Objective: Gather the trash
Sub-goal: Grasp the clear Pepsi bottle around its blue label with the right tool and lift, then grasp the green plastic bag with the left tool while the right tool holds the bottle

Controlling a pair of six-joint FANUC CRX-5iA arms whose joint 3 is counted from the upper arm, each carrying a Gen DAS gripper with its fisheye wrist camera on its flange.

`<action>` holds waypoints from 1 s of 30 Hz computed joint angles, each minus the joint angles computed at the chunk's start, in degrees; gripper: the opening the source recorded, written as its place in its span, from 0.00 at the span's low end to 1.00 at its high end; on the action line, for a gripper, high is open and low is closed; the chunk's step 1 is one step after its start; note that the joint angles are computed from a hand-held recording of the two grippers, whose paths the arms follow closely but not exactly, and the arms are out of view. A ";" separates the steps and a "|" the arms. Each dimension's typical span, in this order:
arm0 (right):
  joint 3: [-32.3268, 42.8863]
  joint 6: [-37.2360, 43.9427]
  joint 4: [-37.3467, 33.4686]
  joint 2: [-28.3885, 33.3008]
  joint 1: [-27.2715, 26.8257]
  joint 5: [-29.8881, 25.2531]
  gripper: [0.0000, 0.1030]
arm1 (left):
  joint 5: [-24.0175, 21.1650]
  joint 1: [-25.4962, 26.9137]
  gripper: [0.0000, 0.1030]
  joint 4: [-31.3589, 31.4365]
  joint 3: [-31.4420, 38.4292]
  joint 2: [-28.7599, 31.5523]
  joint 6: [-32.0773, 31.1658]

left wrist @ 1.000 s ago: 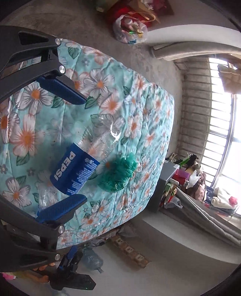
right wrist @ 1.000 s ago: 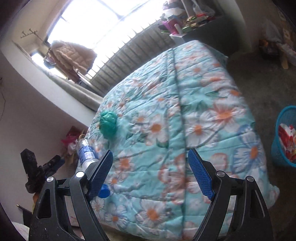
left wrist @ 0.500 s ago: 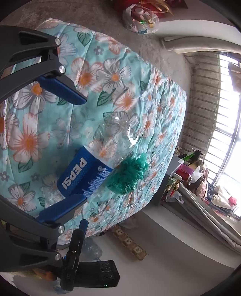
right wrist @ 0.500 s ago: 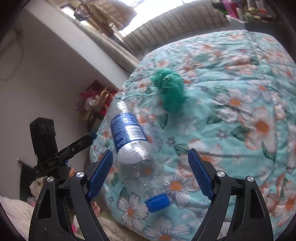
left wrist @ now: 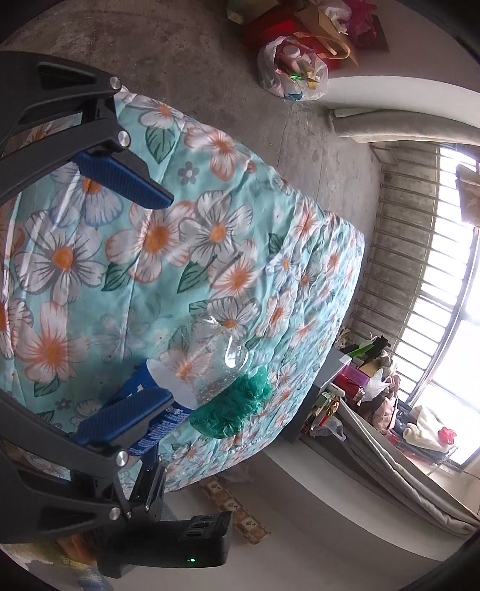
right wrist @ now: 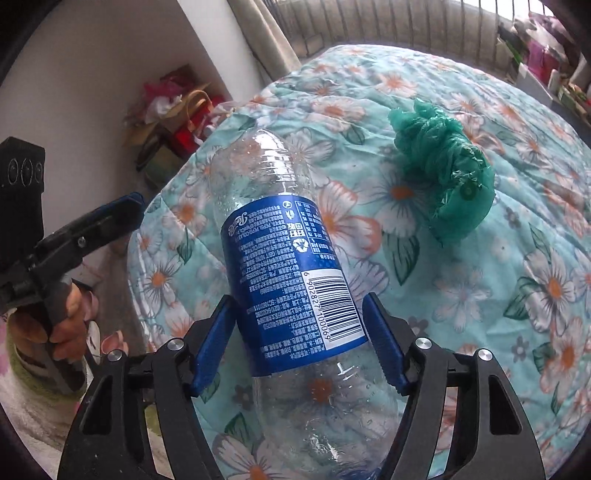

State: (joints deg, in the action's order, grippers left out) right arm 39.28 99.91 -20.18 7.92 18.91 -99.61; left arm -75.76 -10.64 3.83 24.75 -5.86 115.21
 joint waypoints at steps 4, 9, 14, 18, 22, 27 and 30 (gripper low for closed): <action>-1.89 1.58 0.42 -1.98 -0.53 0.22 0.61 | 0.31 -0.23 0.92 0.03 0.80 0.39 0.60; -6.22 2.24 -0.93 -5.57 -3.34 1.38 0.60 | 0.27 -1.73 0.92 -0.22 2.36 1.74 0.58; -11.37 2.43 1.81 -10.59 -6.02 2.91 0.59 | -0.15 -2.94 0.92 0.19 4.82 4.09 -0.33; -14.37 2.20 4.44 -13.47 -9.35 3.71 0.58 | -0.04 -3.94 0.92 0.80 7.00 6.06 -1.33; -15.09 -0.16 4.46 -14.15 -15.21 4.36 0.57 | -0.11 -5.12 0.92 1.11 9.18 8.07 -2.15; -13.90 -4.91 1.92 -12.41 -21.71 6.17 0.56 | -0.43 -6.52 0.92 1.56 11.49 10.33 -2.79; -13.73 -7.13 1.21 -11.60 -22.42 7.65 0.56 | -0.49 -7.28 0.92 1.45 12.76 11.29 -3.32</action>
State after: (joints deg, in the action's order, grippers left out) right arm 25.56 92.78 -18.97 -3.69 -3.51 -91.96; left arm -76.25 -17.92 5.28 37.50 5.43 111.89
